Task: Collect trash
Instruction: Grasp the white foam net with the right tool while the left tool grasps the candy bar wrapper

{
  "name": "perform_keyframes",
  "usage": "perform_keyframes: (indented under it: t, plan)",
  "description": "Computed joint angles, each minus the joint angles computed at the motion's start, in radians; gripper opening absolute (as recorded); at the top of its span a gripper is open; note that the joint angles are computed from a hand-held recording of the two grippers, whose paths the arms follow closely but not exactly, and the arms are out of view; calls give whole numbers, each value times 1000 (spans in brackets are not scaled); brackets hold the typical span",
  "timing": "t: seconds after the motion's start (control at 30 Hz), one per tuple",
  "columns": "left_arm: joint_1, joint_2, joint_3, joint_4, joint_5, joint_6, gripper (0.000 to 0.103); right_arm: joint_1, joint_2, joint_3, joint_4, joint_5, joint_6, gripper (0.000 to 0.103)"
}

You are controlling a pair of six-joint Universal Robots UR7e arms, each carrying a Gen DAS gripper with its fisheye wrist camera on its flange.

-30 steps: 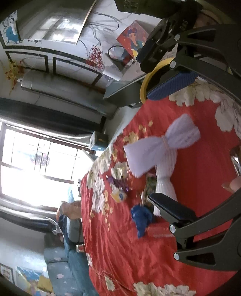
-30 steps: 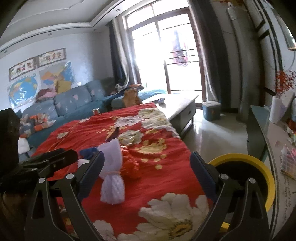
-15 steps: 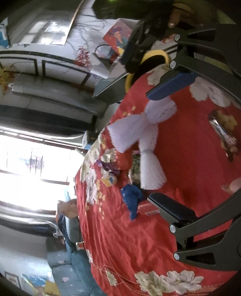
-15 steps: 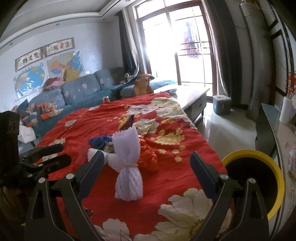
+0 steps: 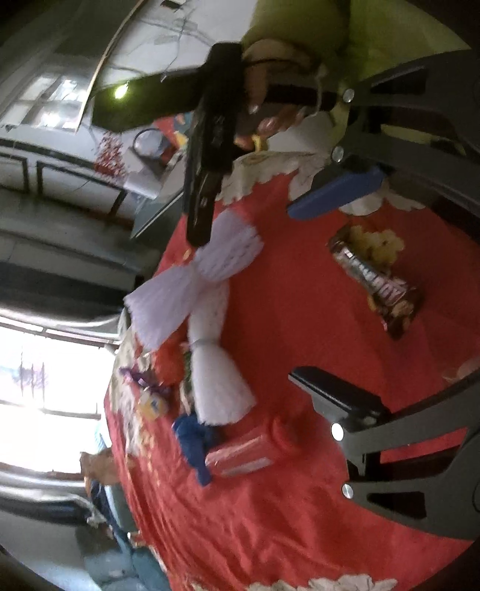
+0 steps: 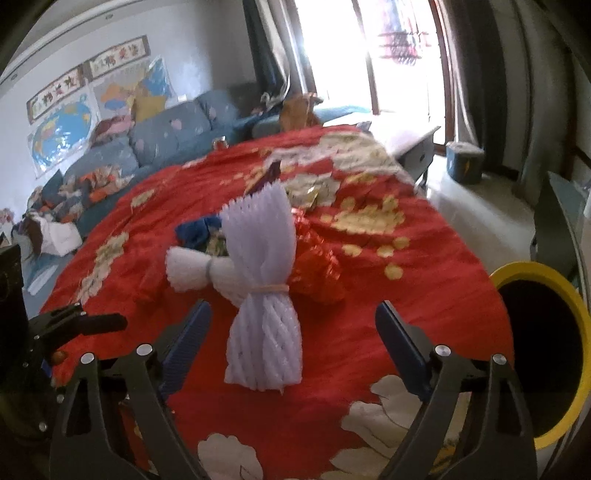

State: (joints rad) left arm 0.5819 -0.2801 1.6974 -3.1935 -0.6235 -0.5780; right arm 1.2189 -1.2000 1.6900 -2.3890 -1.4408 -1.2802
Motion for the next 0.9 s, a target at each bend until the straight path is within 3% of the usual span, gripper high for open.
perform_keyframes:
  t: [0.13,0.37,0.43,0.6,0.8,0.9]
  plan:
    - [3,2,-10,26,-41,49,70,6,30,-35,55,-46,42,76]
    - [6,-9,-3,56,-81,97,70,3,36,-43,101,-70,29,63]
    - [9,-10,-1,78,-86,95,59,3,36,-44,114,-70,22,55]
    - [20,-16,4,120,-114,82,51,0,35,-53,152,-68,8,34]
    - [28,-15,5,142,-145,89,45,-9,23,-51,150,-47,10,31]
    - [32,-14,4,154,-140,76,37,-12,20,-54,147,-39,13,31]
